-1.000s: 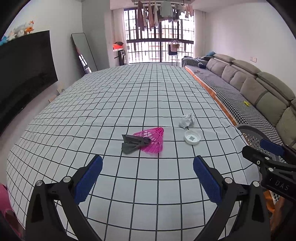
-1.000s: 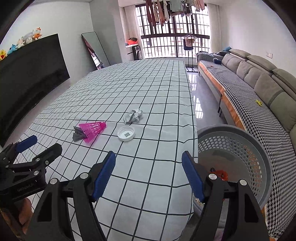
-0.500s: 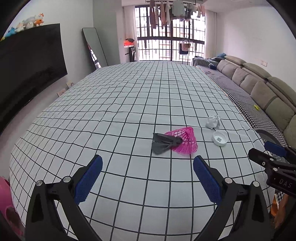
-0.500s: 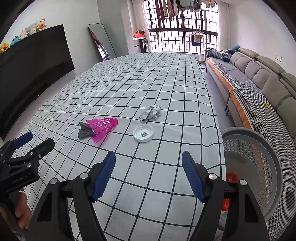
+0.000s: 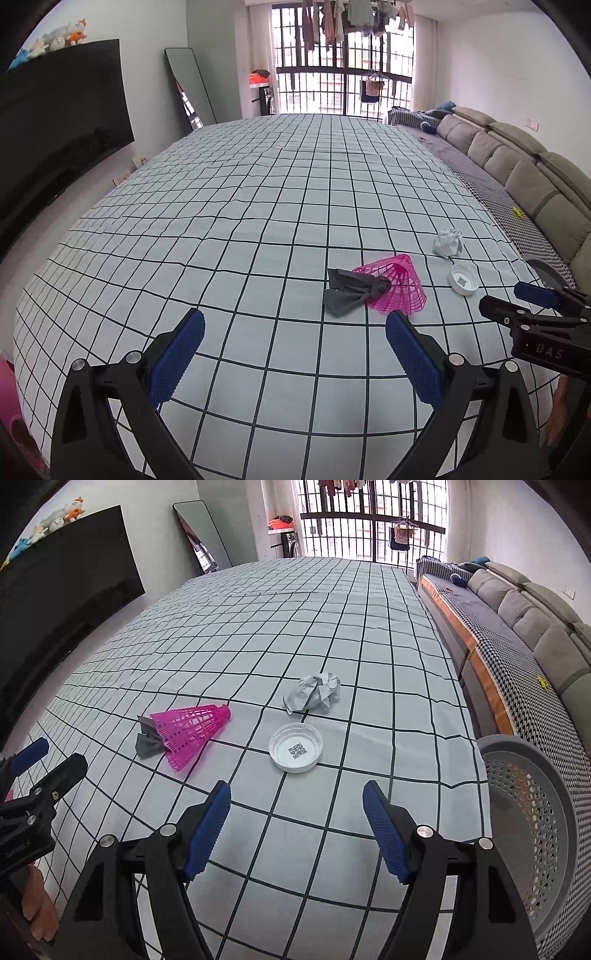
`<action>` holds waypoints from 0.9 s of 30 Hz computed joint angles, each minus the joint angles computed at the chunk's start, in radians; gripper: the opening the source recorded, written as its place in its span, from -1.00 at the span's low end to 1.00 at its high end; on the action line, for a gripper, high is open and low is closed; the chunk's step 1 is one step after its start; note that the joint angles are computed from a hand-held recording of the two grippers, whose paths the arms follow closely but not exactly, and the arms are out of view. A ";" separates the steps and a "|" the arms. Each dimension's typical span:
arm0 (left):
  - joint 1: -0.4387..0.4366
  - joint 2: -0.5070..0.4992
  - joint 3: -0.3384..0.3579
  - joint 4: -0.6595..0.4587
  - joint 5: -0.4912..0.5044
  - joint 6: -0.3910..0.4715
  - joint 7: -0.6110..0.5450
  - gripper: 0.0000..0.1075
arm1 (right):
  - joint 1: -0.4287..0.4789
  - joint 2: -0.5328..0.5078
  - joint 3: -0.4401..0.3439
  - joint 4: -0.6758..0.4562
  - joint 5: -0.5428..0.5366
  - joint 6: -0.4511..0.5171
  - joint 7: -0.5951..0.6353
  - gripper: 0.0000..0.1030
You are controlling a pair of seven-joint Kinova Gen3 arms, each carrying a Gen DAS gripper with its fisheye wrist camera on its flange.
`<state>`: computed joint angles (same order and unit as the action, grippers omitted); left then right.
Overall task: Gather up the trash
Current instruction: 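Reach the right gripper to the white round lid and close on it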
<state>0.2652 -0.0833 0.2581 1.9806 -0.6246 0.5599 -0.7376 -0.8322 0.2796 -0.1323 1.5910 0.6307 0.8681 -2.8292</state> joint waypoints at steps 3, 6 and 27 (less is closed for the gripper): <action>-0.003 0.002 -0.011 0.007 0.020 -0.025 -0.022 0.79 | 0.027 0.031 0.004 -0.036 -0.044 0.009 0.034 0.38; -0.007 0.001 -0.006 0.017 0.009 -0.040 -0.015 0.79 | 0.031 0.056 0.018 -0.068 -0.062 0.025 0.054 0.37; 0.000 0.014 -0.027 0.026 0.090 -0.076 -0.094 0.79 | -0.019 0.134 0.065 -0.165 -0.038 0.082 0.132 -0.18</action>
<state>0.2657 -0.0688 0.2313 2.0065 -0.5349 0.4843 -0.8312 -0.8512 0.4140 -0.0674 1.4257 0.5930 0.9500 -2.6968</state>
